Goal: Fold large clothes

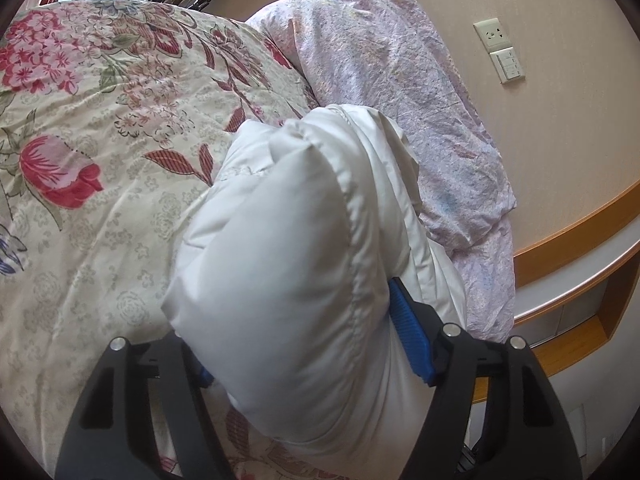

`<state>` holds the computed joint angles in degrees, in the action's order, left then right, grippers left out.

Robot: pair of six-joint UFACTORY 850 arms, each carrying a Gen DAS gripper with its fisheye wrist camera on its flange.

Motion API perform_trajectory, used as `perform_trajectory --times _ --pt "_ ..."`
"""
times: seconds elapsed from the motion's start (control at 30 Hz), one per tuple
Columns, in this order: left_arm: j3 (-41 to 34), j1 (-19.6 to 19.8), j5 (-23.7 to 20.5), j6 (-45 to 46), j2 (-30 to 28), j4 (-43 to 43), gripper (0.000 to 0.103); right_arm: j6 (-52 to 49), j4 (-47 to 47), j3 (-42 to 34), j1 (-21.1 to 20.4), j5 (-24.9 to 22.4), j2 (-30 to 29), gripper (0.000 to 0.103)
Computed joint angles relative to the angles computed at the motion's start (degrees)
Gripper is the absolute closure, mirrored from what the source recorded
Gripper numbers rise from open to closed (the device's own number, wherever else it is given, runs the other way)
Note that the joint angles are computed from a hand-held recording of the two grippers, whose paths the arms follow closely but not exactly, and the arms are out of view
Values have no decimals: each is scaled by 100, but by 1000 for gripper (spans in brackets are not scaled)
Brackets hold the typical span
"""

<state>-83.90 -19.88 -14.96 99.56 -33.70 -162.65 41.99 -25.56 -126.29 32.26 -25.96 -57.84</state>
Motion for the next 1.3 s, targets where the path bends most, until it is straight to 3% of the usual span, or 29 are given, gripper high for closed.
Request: perform_trajectory --times 0.1,0.23,0.33,0.47,0.73,1.03,1.17,1.3 --pt "-20 33 -115 -292 -33 237 38 1 3 40 -3 36 22 83" --pt "238 209 -1023 -1281 -48 791 60 -32 22 88 -7 82 48 83" --pt "241 219 -1045 -1222 12 932 68 -27 3 74 -3 64 42 83" --pt "205 180 -1103 -830 119 847 71 -15 -9 90 -2 72 50 83" --pt "-59 -21 -757 306 268 546 72 125 -227 44 32 4 21 83" --pt "-957 -460 -52 2319 194 234 71 613 -988 -838 233 -723 -463 83" --pt "-1479 -689 219 2566 40 702 71 728 -1132 -893 255 -793 -500 83" --pt "-2079 -882 500 2104 -231 1654 69 814 -1212 -854 257 -777 -486 83"
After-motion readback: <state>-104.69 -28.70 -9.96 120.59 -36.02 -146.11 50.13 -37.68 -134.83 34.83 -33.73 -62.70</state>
